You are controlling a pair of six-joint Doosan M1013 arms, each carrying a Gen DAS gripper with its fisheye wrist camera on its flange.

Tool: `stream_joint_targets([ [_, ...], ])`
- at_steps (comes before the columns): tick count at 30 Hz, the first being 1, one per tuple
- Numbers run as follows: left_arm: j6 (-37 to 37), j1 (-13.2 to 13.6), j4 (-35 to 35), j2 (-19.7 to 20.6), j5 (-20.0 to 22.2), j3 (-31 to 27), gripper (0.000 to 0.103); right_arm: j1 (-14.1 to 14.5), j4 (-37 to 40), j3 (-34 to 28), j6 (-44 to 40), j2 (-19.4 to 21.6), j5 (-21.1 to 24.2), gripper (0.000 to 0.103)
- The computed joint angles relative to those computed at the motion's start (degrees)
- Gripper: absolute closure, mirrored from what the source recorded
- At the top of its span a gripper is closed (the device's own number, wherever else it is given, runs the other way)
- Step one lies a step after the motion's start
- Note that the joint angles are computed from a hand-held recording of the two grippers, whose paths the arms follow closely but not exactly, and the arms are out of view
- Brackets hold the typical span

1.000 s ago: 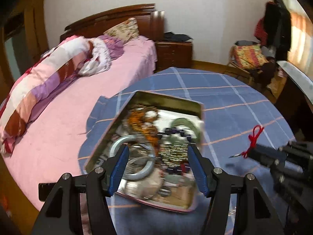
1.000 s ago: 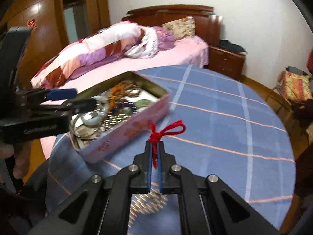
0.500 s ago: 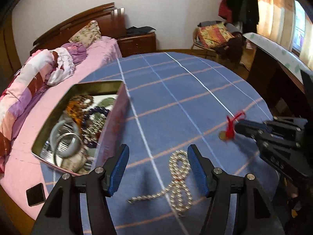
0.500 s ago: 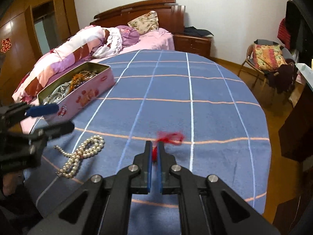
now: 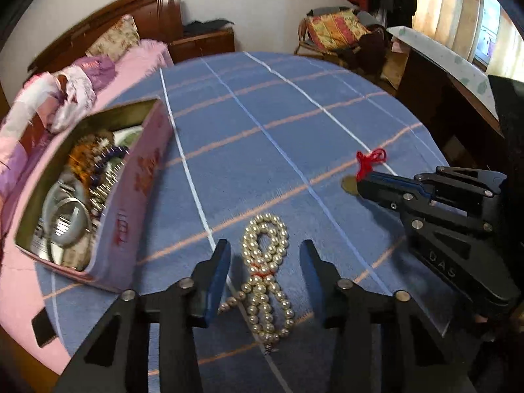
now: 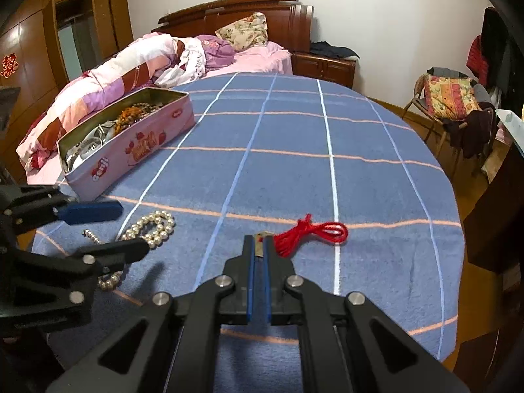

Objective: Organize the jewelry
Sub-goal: 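Grasp the pearl necklace with the left tool while the right tool grasps the red cord pendant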

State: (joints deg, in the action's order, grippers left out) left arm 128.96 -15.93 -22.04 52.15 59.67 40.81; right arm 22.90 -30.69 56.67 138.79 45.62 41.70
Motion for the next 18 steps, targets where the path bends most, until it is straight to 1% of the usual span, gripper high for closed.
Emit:
stream_joint_targets([
  [2,-1.25,0.16,-0.12,1.47,3.64,-2.58,0.067,0.01,0.51,-0.23,-0.63,0.17,0.09,0.096],
  [3,-1.67,0.27,-0.49,1.98,4.81,-3.41,0.069,0.01,0.71,-0.3,-0.83,0.24,0.17,0.096],
  [4,-1.65,0.33,-0.68,2.01,4.8,-3.48,0.073,0.02,0.77,-0.26,-0.87,0.24,0.1,0.096],
  [5,-1.33,0.28,-0.57,1.81,4.36,-3.06,0.083,0.05,0.77,-0.29,-0.91,0.28,0.13,0.096],
  [6,-0.92,0.3,-0.96,1.72,4.53,-2.87,0.091,0.07,0.72,-0.31,-0.86,0.29,0.2,0.096],
  [8,0.55,0.36,-1.97,1.53,4.75,-2.54,0.091,0.08,0.43,-0.14,-0.5,0.21,-0.12,0.096],
  [12,1.54,0.55,-3.24,0.9,3.53,-1.75,0.091,0.07,-0.72,0.58,0.94,-0.23,-1.03,0.096],
  [18,2.08,0.71,-4.36,-0.79,-1.15,0.91,0.091,-0.01,-2.17,1.34,2.6,-0.85,-2.49,0.096],
])
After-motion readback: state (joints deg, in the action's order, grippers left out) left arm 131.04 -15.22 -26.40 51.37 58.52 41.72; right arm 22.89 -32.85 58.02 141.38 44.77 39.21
